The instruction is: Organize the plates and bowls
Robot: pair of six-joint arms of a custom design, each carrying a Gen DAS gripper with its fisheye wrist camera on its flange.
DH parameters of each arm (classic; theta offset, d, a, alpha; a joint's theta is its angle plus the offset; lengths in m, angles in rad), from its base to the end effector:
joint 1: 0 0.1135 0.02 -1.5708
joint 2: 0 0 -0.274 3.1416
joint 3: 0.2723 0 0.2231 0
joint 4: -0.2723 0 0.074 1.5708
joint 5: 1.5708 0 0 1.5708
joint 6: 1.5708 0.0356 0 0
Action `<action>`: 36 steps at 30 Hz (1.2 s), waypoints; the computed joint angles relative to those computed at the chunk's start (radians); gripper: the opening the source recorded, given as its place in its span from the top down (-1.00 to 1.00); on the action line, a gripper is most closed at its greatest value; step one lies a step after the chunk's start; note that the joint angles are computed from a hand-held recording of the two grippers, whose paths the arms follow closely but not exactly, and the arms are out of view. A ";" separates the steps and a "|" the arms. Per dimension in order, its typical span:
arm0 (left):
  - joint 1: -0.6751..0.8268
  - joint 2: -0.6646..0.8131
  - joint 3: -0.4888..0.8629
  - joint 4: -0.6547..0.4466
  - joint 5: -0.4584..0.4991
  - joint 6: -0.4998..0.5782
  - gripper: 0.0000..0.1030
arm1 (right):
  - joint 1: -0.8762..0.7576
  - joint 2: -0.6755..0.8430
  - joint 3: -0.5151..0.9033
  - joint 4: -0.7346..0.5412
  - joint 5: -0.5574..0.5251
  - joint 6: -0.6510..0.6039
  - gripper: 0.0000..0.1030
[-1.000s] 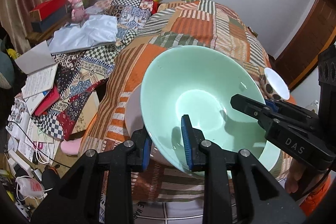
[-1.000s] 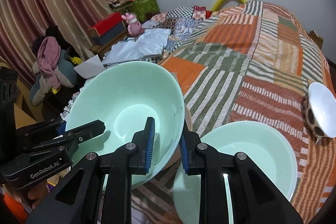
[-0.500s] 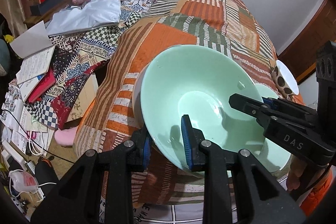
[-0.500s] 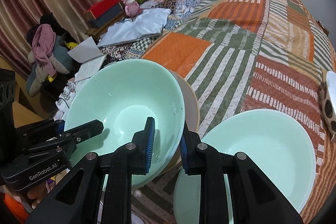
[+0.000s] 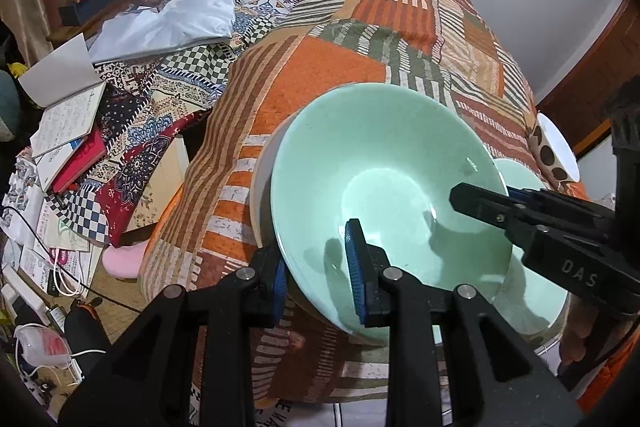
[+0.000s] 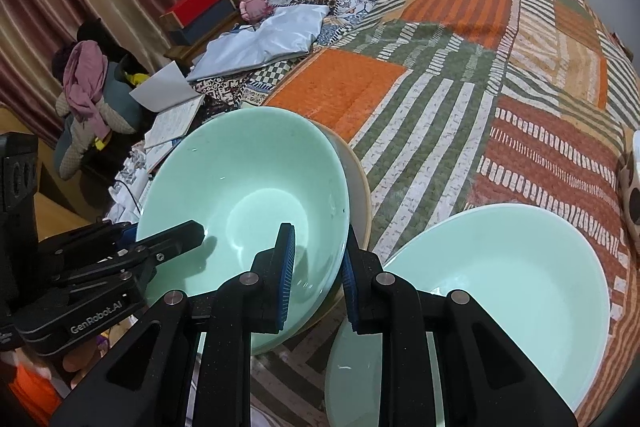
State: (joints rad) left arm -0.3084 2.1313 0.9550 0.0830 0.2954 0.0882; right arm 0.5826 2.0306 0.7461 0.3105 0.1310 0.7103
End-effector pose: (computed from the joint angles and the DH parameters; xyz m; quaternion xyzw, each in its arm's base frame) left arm 0.3335 -0.1171 0.0743 0.2235 0.9354 -0.1678 0.2168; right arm 0.2708 0.1729 0.0795 0.0801 0.9506 0.1268 0.2719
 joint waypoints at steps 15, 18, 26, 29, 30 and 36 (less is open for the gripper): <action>-0.031 0.003 0.026 -0.006 -0.062 0.021 0.49 | -0.028 -0.081 -0.099 0.065 -0.001 0.008 0.55; -0.041 0.002 0.034 -0.016 -0.080 0.023 0.49 | -0.023 -0.115 -0.119 0.055 0.034 0.000 0.55; -0.041 -0.043 0.063 -0.097 -0.079 0.022 0.48 | -0.023 -0.223 -0.198 0.028 0.084 -0.024 0.55; -0.045 -0.073 0.058 -0.108 -0.085 0.012 0.44 | -0.020 -0.283 -0.242 0.029 0.106 -0.027 0.42; -0.048 -0.085 0.052 -0.107 -0.087 0.008 0.39 | -0.024 -0.309 -0.262 0.033 0.105 -0.031 0.34; -0.073 -0.159 -0.003 -0.052 -0.097 -0.016 0.30 | 0.004 -0.426 -0.325 -0.015 0.228 -0.039 -0.19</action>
